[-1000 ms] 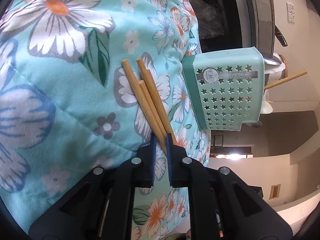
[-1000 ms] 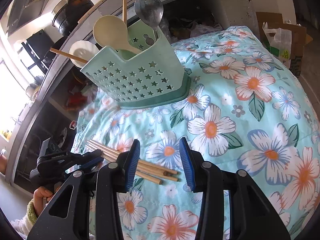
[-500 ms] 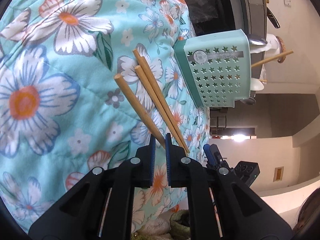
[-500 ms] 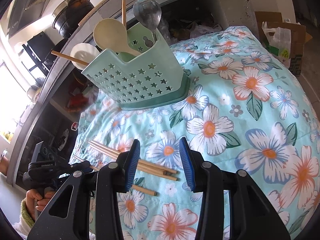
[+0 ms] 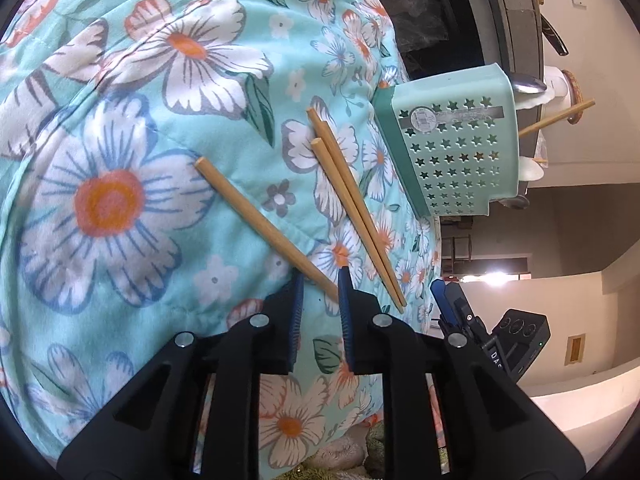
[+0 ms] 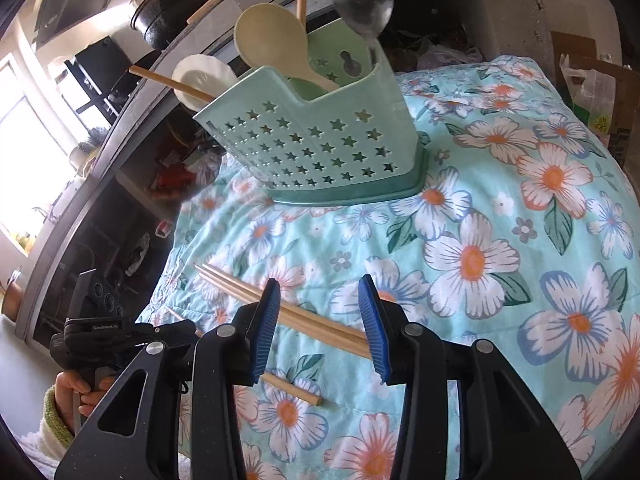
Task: Organize utensils
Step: 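Close the left tool on the remaining wooden chopsticks, then grasp a chopstick with the right tool while the left tool holds its chopsticks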
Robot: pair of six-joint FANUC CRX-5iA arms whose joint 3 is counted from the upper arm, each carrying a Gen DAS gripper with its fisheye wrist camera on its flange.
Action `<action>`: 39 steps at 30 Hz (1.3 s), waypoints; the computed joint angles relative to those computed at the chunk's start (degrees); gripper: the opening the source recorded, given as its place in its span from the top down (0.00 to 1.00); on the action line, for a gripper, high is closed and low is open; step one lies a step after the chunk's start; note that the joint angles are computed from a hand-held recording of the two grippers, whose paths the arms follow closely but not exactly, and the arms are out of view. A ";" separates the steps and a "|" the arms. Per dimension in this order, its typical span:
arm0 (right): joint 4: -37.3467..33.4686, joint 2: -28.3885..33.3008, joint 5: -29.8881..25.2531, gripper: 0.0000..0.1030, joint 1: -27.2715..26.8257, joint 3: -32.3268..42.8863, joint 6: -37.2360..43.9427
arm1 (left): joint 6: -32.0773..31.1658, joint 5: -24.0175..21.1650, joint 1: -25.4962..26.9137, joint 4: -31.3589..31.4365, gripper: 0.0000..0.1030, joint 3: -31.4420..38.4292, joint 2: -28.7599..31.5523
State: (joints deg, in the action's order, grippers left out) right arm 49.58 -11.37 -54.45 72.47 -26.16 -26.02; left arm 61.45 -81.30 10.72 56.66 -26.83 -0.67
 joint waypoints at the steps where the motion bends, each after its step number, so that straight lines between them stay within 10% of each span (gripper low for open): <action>1: -1.47 0.16 2.86 0.61 -1.12 0.48 3.61 | 0.41 0.48 0.07 0.66 0.83 -0.34 0.11; 14: -29.39 14.56 4.75 0.76 -10.80 22.04 53.06 | 2.13 6.81 0.09 3.12 0.88 -3.94 -2.75; 39: -34.62 22.95 -1.34 0.90 -11.72 32.85 68.24 | 0.58 8.64 -0.99 2.56 0.87 -3.73 -3.43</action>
State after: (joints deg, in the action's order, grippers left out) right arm 14.95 11.57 -55.78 60.75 6.69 42.22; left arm 62.02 -72.67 9.72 59.21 -30.56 -4.10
